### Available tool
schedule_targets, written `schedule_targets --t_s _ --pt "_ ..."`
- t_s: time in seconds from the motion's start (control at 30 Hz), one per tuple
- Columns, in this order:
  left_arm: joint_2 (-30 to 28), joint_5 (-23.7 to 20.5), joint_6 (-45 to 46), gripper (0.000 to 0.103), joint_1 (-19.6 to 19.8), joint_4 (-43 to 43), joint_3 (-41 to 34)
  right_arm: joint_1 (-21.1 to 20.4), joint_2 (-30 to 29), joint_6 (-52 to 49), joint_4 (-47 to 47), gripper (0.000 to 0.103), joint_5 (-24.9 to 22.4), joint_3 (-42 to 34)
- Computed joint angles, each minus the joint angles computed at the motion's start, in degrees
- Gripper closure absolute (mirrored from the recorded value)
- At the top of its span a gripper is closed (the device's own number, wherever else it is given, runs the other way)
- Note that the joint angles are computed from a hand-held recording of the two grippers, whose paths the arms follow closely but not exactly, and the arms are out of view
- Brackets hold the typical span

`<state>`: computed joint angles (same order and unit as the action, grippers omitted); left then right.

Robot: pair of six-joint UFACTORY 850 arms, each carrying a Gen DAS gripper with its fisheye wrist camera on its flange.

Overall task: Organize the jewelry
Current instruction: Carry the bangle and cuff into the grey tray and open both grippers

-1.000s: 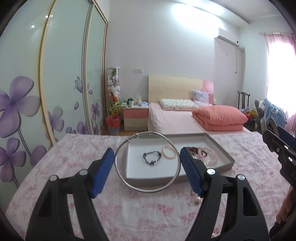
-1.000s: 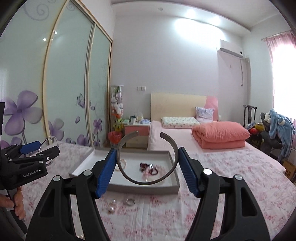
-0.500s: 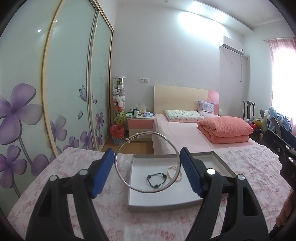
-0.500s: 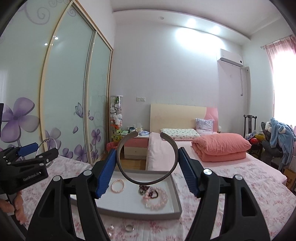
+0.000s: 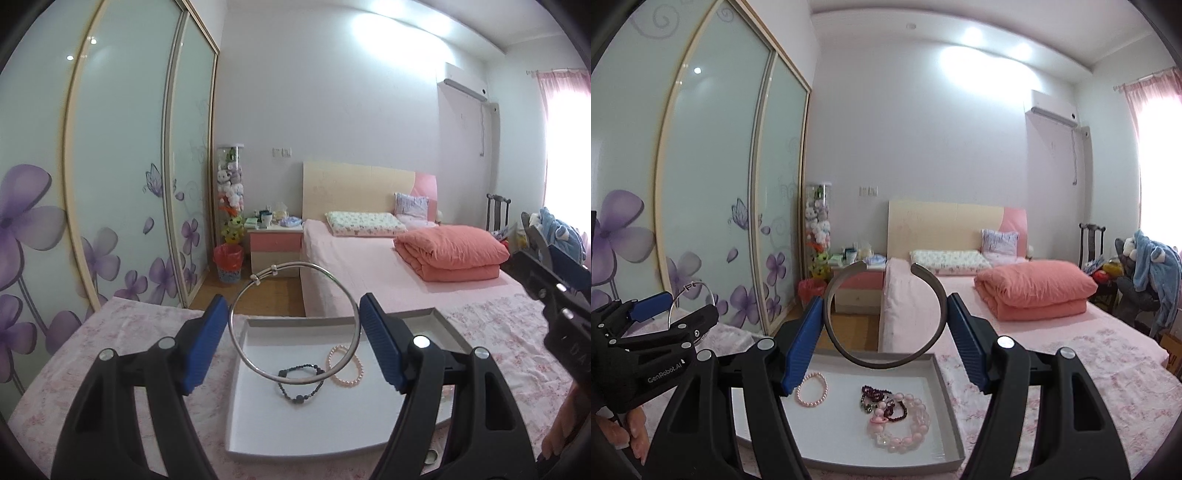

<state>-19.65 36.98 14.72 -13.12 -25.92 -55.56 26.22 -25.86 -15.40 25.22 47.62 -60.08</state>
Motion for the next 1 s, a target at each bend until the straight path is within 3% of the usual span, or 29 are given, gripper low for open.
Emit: schedule_targets --t_s 0.17,0.37,0.57,1.0 --pt "-4.3 -3.4 0.2 0.032 0.4 0.0 -4.1 -0.6 -3.4 -1.1 0.3 0.036 -4.9 -4.1" --pt "-8.8 -8.3 0.1 0.031 1.0 0.5 -8.8 -1.8 -7.1 -2.3 1.6 0.036 -15.4 -9.4" --pt "-11.7 -13.2 -1.7 0.031 1.9 3.4 -12.1 -2.6 -9.4 -3.0 2.8 0.035 -22.0 -12.6" --pt "-11.6 -15.3 -5.4 0.031 3.0 5.8 -12.3 -3.4 -8.5 -1.7 2.9 0.034 -22.1 -12.0"
